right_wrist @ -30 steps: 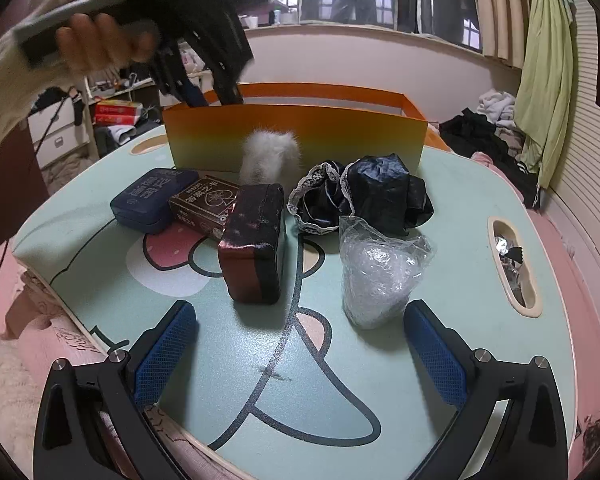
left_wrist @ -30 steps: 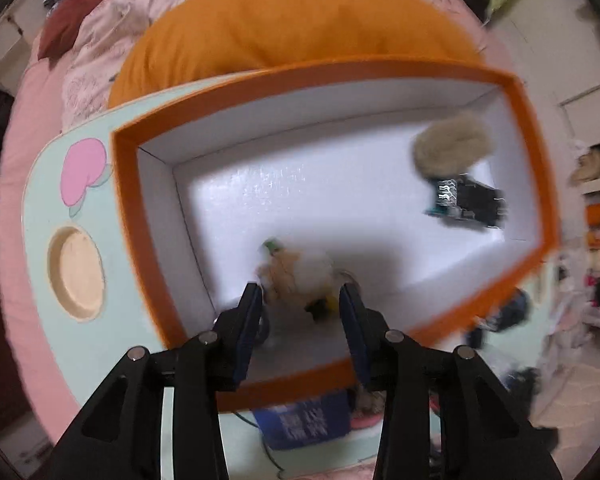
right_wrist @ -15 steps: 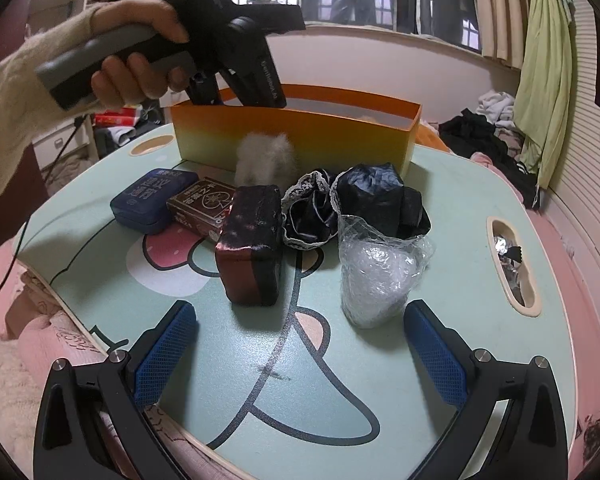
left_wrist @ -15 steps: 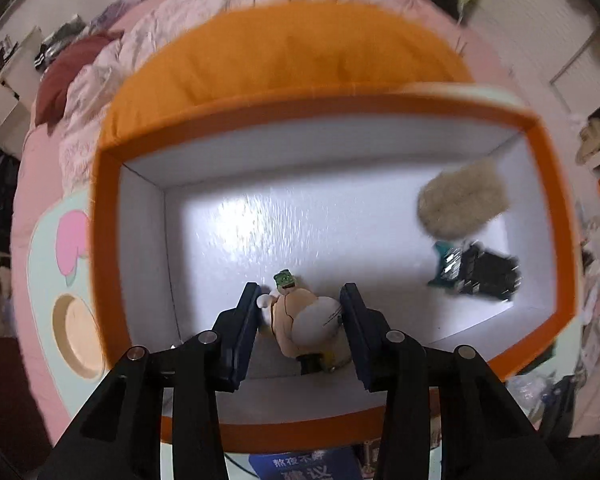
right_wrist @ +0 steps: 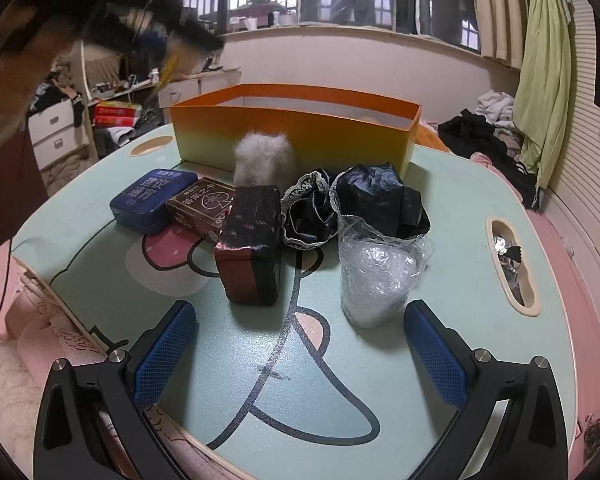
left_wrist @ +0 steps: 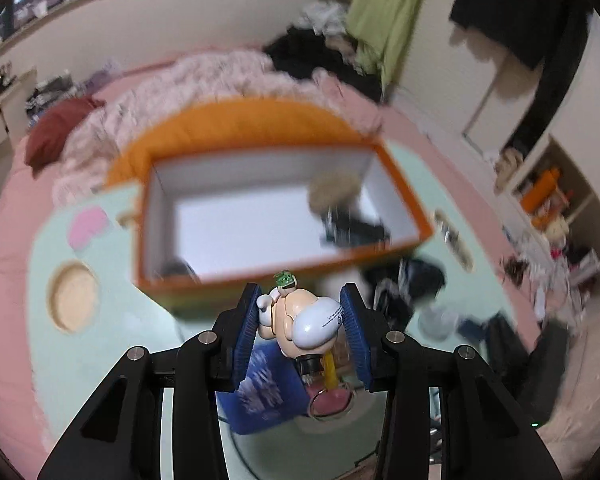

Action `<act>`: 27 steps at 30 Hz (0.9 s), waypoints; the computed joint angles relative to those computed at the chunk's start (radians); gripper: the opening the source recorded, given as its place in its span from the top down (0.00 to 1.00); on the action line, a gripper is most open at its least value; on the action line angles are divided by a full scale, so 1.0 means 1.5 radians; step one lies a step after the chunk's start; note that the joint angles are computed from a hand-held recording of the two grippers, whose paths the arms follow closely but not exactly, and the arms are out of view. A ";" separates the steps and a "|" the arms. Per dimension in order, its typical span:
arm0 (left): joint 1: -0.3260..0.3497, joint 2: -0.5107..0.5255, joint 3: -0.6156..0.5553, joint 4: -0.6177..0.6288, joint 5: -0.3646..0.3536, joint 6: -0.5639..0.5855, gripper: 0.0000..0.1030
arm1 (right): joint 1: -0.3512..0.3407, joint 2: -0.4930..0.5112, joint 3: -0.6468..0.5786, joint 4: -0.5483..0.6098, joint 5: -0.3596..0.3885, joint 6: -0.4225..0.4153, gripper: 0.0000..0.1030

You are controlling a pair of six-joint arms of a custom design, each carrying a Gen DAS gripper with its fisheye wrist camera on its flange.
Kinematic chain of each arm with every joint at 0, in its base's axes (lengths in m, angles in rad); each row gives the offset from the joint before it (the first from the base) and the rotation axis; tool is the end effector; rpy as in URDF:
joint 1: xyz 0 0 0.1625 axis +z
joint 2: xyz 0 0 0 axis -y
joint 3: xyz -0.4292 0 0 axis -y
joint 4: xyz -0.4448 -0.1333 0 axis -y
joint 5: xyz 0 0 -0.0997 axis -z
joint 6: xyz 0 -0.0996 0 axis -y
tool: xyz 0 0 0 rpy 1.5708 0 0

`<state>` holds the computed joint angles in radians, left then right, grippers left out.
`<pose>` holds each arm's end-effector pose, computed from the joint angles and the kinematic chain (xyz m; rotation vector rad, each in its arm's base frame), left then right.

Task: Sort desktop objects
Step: 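Lift the figurine keychain out and set it on the brown card box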

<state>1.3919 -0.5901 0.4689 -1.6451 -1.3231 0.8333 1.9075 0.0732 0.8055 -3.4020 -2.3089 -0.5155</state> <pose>-0.0076 -0.9282 0.3798 1.3470 2.5019 -0.1502 0.3367 -0.7612 -0.1728 0.4956 -2.1245 1.0253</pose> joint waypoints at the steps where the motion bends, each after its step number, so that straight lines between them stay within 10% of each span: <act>1: 0.002 0.011 -0.002 -0.007 0.007 -0.001 0.59 | 0.000 0.000 0.000 0.000 0.000 0.000 0.00; 6: 0.009 0.007 0.055 -0.095 -0.034 -0.022 0.57 | 0.000 -0.001 0.001 -0.001 0.000 0.000 0.00; 13: 0.022 -0.116 0.258 -0.299 -0.107 0.078 0.26 | 0.000 0.000 0.000 0.000 0.000 0.000 0.00; 19: 0.053 -0.190 0.405 -0.516 -0.065 0.191 0.21 | 0.000 0.000 0.001 -0.001 0.000 0.000 0.00; 24: 0.078 -0.167 0.373 -0.430 -0.029 0.121 0.21 | -0.001 -0.001 0.004 -0.003 0.001 -0.001 0.00; 27: 0.087 -0.160 0.394 -0.472 -0.069 0.142 0.00 | 0.000 0.000 0.003 -0.006 0.001 -0.004 0.00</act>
